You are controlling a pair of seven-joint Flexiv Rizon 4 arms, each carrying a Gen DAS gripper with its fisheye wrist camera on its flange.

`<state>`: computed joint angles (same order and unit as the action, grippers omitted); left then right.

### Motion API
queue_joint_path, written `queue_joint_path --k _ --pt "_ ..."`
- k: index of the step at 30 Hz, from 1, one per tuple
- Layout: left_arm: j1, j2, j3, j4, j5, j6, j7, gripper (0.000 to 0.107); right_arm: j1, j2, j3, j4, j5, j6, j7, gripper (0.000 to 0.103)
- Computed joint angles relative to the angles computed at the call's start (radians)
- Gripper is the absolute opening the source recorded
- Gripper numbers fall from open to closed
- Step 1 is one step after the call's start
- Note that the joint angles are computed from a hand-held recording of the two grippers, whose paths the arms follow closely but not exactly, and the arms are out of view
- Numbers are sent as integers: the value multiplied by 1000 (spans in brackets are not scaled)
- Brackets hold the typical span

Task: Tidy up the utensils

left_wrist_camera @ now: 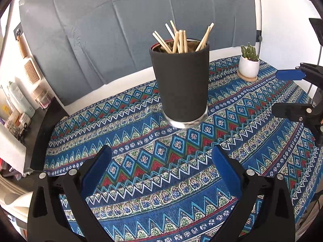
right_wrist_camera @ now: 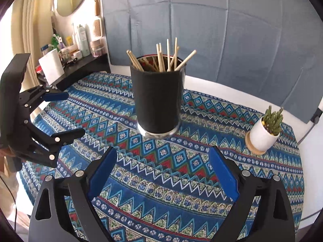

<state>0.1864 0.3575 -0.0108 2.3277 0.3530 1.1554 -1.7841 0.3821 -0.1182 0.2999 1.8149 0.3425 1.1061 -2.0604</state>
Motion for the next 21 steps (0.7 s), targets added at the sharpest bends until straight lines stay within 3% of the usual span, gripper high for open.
queue_joint_path --k 8,11,16,19,21 --pt "23 59 -50 94 63 42 -146 97 -21 51 2 107 108 32 -17 90" --pt "22 86 -54 141 63 88 -184 97 -31 84 0 137 227 38 -93 90" --pt "87 166 -133 213 116 151 -304 97 -2 128 0 234 373 225 -170 93" --pt "89 200 -148 255 109 178 -345 97 26 140 3 301 391 338 -166 93" --pt "102 222 -164 284 103 197 -378 97 47 147 0 317 485 394 -228 93"
